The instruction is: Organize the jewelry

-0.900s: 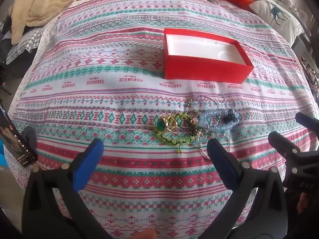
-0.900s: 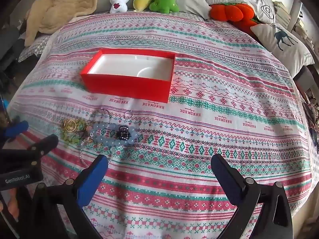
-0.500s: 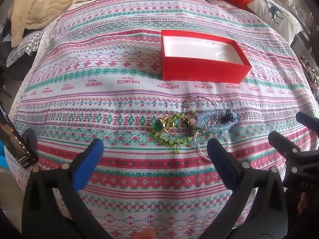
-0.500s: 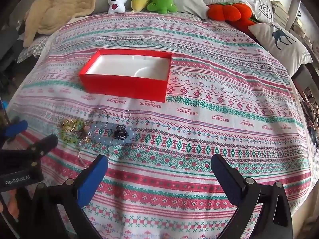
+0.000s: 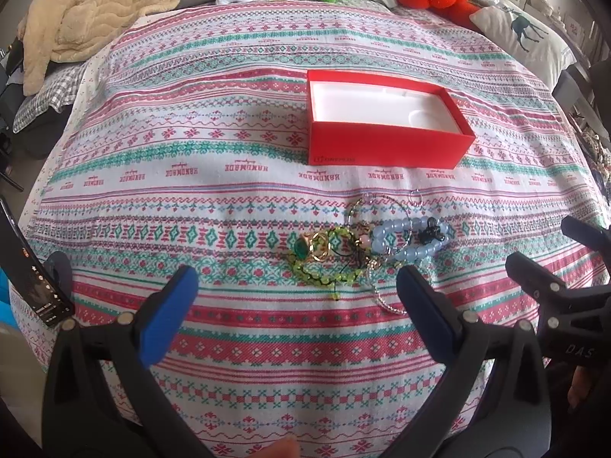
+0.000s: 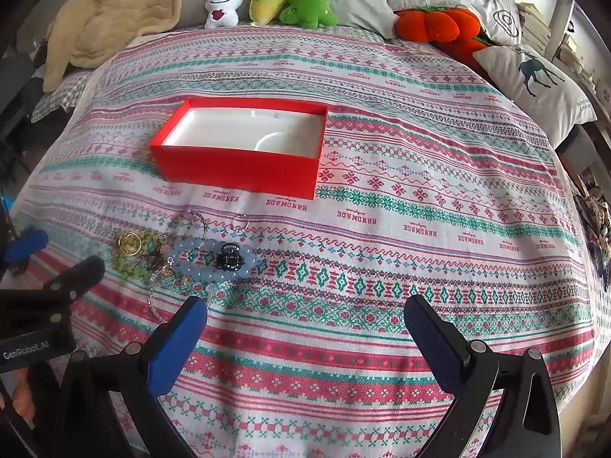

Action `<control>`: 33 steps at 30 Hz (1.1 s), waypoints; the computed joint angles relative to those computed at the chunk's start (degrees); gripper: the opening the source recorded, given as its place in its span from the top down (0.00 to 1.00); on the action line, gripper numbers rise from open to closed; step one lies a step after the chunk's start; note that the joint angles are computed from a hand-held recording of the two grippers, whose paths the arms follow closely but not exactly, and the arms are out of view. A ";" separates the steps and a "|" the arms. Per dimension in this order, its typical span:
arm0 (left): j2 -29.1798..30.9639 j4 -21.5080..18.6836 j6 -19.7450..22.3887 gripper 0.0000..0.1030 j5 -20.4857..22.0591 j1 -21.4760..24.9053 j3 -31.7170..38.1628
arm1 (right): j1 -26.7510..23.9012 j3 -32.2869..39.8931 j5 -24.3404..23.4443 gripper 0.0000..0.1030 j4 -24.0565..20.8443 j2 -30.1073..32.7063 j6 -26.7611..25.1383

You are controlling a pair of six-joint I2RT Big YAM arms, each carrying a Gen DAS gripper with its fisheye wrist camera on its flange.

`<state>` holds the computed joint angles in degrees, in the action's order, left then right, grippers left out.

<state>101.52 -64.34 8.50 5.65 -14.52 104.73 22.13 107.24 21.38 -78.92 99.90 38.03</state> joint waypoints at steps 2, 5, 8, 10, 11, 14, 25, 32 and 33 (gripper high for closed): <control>-0.08 0.10 -0.18 0.00 0.26 -0.06 -0.02 | 0.10 0.10 0.04 0.00 0.01 0.12 0.09; 0.35 -0.15 0.11 0.00 1.13 0.54 0.71 | 0.10 0.10 0.14 0.00 0.04 0.13 0.19; 0.32 -0.07 0.11 0.00 1.55 0.55 0.65 | 0.11 0.16 0.25 0.00 0.13 0.19 0.32; 0.33 -0.07 0.13 0.00 1.69 0.54 0.65 | 0.16 0.15 0.30 0.00 0.13 0.15 0.39; 0.33 -0.07 0.09 0.00 1.64 0.52 0.65 | 0.16 0.15 0.30 0.00 0.13 0.15 0.39; 0.30 -0.09 0.01 0.00 1.82 0.52 0.62 | 0.14 0.11 0.33 0.00 0.15 0.13 0.30; 0.28 -0.14 -0.08 0.00 2.00 0.56 0.69 | 0.10 0.06 0.39 0.00 0.16 0.05 0.31; 0.23 -0.14 0.11 0.00 2.01 0.51 0.62 | 0.10 -0.06 0.43 0.00 0.23 -0.02 0.31; 0.25 -0.17 0.14 0.00 2.00 0.48 0.65 | 0.08 -0.08 0.43 0.00 0.27 -0.04 0.29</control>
